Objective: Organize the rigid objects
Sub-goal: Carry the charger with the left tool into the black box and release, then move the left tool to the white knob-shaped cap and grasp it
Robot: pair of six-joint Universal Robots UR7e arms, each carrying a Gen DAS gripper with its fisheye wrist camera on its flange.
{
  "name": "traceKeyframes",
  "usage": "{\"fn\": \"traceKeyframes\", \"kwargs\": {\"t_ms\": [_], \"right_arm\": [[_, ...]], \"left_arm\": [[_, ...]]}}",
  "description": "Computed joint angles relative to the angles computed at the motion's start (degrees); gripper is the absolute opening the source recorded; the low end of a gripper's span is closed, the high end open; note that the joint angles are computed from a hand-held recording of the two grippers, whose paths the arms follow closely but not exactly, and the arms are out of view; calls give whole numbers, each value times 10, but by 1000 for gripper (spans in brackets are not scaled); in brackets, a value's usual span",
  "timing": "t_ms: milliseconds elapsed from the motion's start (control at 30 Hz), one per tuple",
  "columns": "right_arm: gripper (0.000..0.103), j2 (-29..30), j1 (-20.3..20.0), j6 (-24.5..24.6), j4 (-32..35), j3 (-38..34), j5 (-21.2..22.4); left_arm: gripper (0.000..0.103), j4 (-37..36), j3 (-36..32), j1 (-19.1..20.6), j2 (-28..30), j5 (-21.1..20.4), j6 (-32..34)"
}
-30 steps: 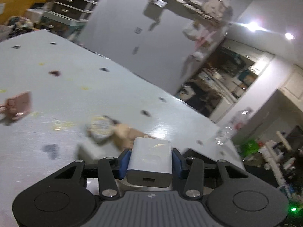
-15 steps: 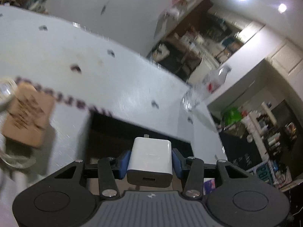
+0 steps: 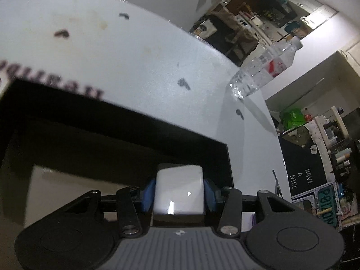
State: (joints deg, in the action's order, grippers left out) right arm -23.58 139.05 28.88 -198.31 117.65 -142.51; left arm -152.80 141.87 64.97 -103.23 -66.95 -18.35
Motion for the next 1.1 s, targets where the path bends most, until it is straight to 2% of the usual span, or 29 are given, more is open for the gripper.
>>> {"fn": "traceKeyframes", "kwargs": {"t_ms": [100,167,233,400,567,800,967,1100], "right_arm": [[7,2,0,3,-6,0,-1],[7,4,1,7,-7,-1,-3],[7,5,1,12,-7,-2,-5],[8,5,1,15,-8,-2,-6],[8,8,2,15,-16,-2,-9],[7,6,3,20,-10,-1,-10],[7,7,3,13,-10,-2,-11],[8,10,4,4,-26,-1,-10]], "left_arm": [[53,1,-1,-3,-3,6,-2],[69,11,-8,9,-11,-10,3],[70,26,-11,17,-33,-28,20],[82,68,-3,2,-111,-28,66],[92,135,4,-30,-206,-16,117],[99,202,16,-86,-334,53,184],[102,225,23,-121,-415,144,221],[103,209,20,-111,-438,188,258]]}}
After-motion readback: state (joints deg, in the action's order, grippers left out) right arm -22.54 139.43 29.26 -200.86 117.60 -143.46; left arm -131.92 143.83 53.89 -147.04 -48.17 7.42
